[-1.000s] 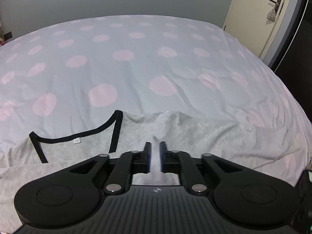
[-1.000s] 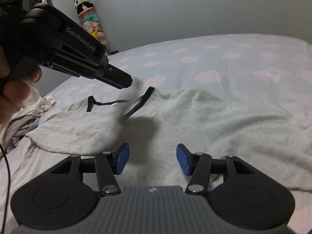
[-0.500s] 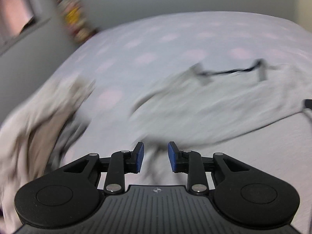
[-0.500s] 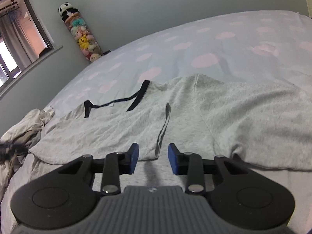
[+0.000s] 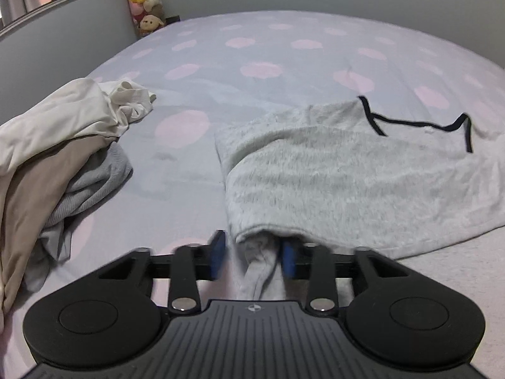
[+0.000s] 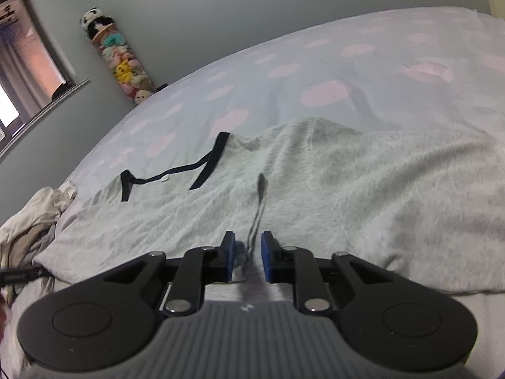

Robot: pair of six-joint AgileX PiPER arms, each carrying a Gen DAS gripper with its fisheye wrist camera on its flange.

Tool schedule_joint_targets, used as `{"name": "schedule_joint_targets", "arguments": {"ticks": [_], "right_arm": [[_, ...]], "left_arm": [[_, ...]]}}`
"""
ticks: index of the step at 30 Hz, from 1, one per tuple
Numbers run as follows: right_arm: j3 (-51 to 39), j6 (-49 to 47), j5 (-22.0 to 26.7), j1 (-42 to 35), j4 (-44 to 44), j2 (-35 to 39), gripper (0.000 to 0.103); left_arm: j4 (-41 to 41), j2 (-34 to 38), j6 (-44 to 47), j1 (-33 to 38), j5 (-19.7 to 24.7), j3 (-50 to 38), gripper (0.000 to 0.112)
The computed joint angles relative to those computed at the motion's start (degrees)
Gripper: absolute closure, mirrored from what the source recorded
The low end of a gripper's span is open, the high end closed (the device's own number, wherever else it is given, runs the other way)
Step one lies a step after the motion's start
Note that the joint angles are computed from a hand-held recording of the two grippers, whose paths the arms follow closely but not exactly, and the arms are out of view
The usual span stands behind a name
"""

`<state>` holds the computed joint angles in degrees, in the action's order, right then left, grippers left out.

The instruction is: Fold clothes

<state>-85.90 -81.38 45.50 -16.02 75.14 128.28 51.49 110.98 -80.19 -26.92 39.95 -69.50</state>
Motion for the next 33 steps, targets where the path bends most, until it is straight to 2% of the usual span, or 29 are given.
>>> {"name": "schedule_joint_targets", "arguments": {"ticks": [2, 5, 9, 12, 15, 20, 24, 27, 29, 33], "right_arm": [[0.9, -2.9, -0.3, 0.1, 1.5, -0.3, 0.100], [2.0, -4.6, -1.5, -0.2, 4.1, -1.2, 0.102], [3.6, -4.0, -7.5, -0.1, 6.1, -3.8, 0.102], [0.8, 1.4, -6.8, -0.6, 1.6, -2.0, 0.102], [0.2, 1.8, -7.4, -0.1, -0.5, -1.1, 0.102], [-1.8, 6.3, -6.1, -0.8, -4.1, -0.6, 0.102], [-1.3, 6.1, -5.9, -1.0, -3.6, -0.9, 0.100], [0.1, 3.9, -6.5, -0.9, -1.5, -1.7, 0.096], [0.7, 2.4, -6.7, -1.0, -0.2, -2.1, 0.086], [0.7, 0.5, -6.7, -1.0, 1.1, -1.6, 0.086]], "left_arm": [[-0.5, -0.2, 1.0, 0.1, -0.1, 0.1, 0.100], [0.0, -1.3, 1.0, 0.2, 0.6, 1.2, 0.104], [-2.2, -2.0, 2.7, 1.5, -0.2, 2.7, 0.104], [-1.8, -1.2, 3.0, 1.0, 0.5, 2.4, 0.104], [-4.1, -1.9, 5.3, 1.4, 0.6, 2.2, 0.100], [-12.5, -7.6, 16.6, 3.5, -1.0, 4.4, 0.092], [-13.4, -10.6, 18.9, 5.4, -0.9, 3.7, 0.068], [-14.0, -8.6, 20.3, 8.1, -1.3, -0.9, 0.065], [-15.4, -5.5, 22.3, 10.3, -1.7, -5.8, 0.064], [-18.9, 3.0, 28.5, 13.5, -1.7, -17.9, 0.063]]}}
